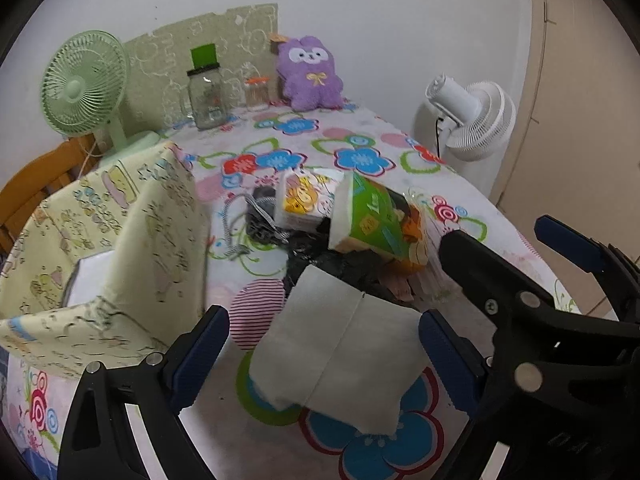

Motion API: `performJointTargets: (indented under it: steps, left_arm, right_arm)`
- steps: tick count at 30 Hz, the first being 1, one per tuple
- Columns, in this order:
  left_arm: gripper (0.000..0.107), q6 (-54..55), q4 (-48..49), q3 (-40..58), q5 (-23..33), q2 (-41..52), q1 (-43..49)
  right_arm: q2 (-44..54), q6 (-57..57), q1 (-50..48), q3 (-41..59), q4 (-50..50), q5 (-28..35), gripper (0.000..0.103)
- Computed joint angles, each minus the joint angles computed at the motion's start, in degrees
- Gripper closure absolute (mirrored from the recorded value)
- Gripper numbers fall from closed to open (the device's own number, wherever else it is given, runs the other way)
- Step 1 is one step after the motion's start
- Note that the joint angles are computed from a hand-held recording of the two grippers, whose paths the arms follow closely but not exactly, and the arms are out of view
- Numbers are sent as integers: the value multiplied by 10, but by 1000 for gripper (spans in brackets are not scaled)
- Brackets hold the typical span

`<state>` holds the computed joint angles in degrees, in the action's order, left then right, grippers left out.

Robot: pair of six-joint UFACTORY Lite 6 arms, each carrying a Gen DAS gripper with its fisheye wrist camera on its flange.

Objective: Organize soft objects
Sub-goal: 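Grasp the white tissue pack with the left tool while the right tool grasps the green tissue pack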

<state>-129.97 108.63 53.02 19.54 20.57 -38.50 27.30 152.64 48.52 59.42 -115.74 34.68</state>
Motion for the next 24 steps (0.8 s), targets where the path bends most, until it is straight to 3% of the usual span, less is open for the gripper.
performJointTargets:
  steps: [2,7,11,13,19,24]
  left_arm:
    - [11,3,-4,5,-7,8,3]
    - [34,-23,27,12,-36,24,14]
    - [48,-19,27,6,-26,18,8]
    - [60,-25,39,4,-28,15,8]
    - [76,-30,59,-4,-26,1,13]
    - [80,8,29,7,-27,-9,24]
  right_arm:
    - [9,7,-4,5,-8,-6,6]
    - [31,12,-16,23,-17,-26,6]
    - [44,17,-21,36,-23,-38,6]
    - [48,16,-22,41,-24,-41,6]
    - [58,5,-24,62,-24,-50,6]
    - [65,-10,-34,89,-28,-65,6]
